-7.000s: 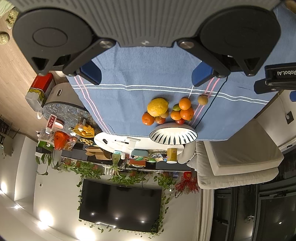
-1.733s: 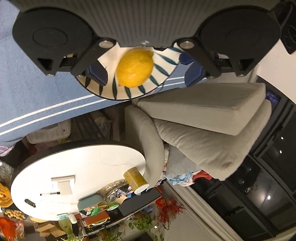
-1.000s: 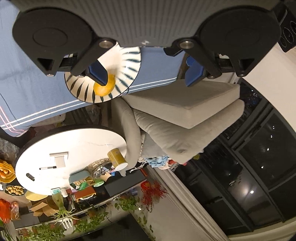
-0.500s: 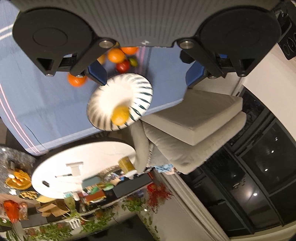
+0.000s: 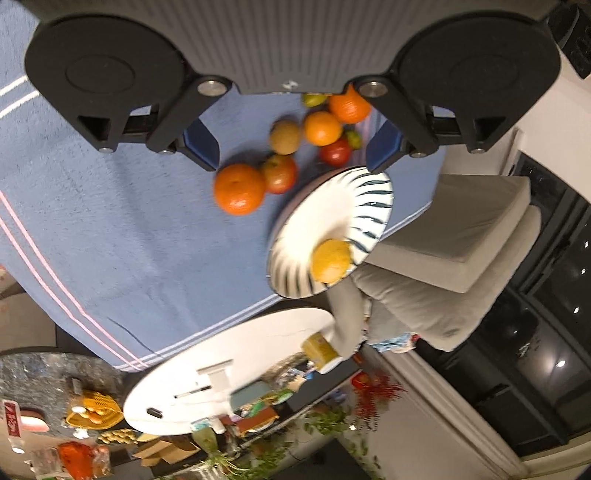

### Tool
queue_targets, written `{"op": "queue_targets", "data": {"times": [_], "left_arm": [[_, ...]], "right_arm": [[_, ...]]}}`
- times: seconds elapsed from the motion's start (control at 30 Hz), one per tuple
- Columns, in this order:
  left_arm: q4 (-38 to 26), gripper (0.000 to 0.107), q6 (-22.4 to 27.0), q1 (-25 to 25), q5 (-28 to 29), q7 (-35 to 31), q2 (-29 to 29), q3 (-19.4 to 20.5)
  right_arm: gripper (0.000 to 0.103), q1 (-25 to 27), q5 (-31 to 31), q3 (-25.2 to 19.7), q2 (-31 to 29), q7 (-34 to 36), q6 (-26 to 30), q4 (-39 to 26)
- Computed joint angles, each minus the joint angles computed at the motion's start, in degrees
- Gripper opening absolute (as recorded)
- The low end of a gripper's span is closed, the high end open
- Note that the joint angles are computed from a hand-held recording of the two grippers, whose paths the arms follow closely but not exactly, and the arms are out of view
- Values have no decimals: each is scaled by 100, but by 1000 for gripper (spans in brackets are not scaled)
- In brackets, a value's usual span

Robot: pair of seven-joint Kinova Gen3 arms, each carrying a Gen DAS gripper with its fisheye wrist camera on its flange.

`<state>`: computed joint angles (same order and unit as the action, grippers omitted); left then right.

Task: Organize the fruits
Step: 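Move the right gripper back to the fruits and grasp an orange, then place the orange in the bowl beside the lemon with the right gripper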

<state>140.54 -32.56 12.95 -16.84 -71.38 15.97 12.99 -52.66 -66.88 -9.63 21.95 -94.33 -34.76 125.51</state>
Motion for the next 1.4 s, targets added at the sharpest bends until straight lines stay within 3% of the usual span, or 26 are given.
{"op": "queue_targets", "data": {"times": [0.2,0.37,0.53,0.6,0.67,0.7,1.0,1.23,1.33,1.4], "left_arm": [[-106,59,65,81,92,-152,213,-40],[-250,55,226,20,49,-160,352,42],[-300,50,318,-300,-385,160,443,281],[-335,49,363,-186,-272,83,450,215],[-377,48,423,-200,-292,100,471,242],[-390,47,443,-194,-287,93,479,244],[-627,38,712,-551,-668,442,655,557],[-596,37,657,-482,-601,401,608,473],[-521,37,498,-835,-954,676,498,658],[-513,37,442,-811,-968,717,396,568]], "right_arm": [[67,156,-36,173,219,4,322,-159],[65,190,-41,317,312,5,512,-279],[64,252,-195,340,356,111,609,-350],[59,240,-271,376,381,148,609,-373],[44,219,-433,436,390,338,657,-432],[42,177,-473,456,408,337,598,-419],[41,295,-8,247,366,-324,342,-194],[42,148,-299,290,240,60,194,-192],[42,174,-316,231,178,134,135,-194],[41,141,-480,220,144,355,73,-237]]}}
